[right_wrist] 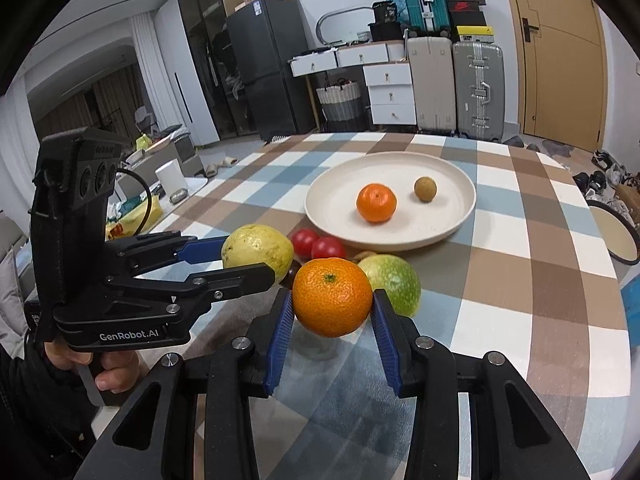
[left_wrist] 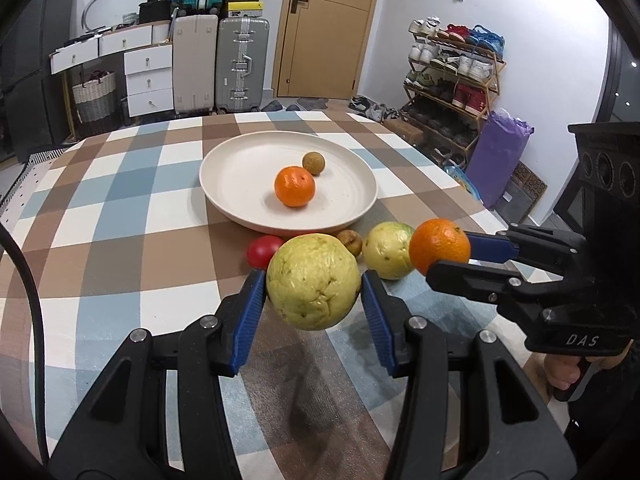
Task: Organize fruits
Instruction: 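Grasp and lift the pale guava with the left tool while the right tool carries the mandarin toward the plate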
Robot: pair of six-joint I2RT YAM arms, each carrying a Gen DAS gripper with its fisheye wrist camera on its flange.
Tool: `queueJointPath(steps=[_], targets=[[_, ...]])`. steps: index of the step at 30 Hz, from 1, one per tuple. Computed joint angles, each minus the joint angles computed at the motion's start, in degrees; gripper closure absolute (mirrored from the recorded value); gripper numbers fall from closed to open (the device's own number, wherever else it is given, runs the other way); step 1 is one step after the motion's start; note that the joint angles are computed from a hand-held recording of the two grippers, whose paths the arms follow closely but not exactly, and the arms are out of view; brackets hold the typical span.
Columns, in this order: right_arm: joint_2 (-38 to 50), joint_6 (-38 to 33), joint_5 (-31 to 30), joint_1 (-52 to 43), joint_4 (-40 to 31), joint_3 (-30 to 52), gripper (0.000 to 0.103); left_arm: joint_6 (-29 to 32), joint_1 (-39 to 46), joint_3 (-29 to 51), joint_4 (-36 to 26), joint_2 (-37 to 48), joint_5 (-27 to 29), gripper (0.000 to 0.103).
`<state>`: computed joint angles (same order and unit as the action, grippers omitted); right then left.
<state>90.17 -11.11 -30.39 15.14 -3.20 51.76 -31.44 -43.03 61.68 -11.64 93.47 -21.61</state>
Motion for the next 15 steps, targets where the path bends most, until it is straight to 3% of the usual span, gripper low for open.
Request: queueJointPath(steps=[15], targets=[[4.5, 4.0, 1.4, -0.9, 2.6, 5.8, 0.062, 0.9, 4.1, 6.1, -1.3, 3.8, -1.0, 0.057]])
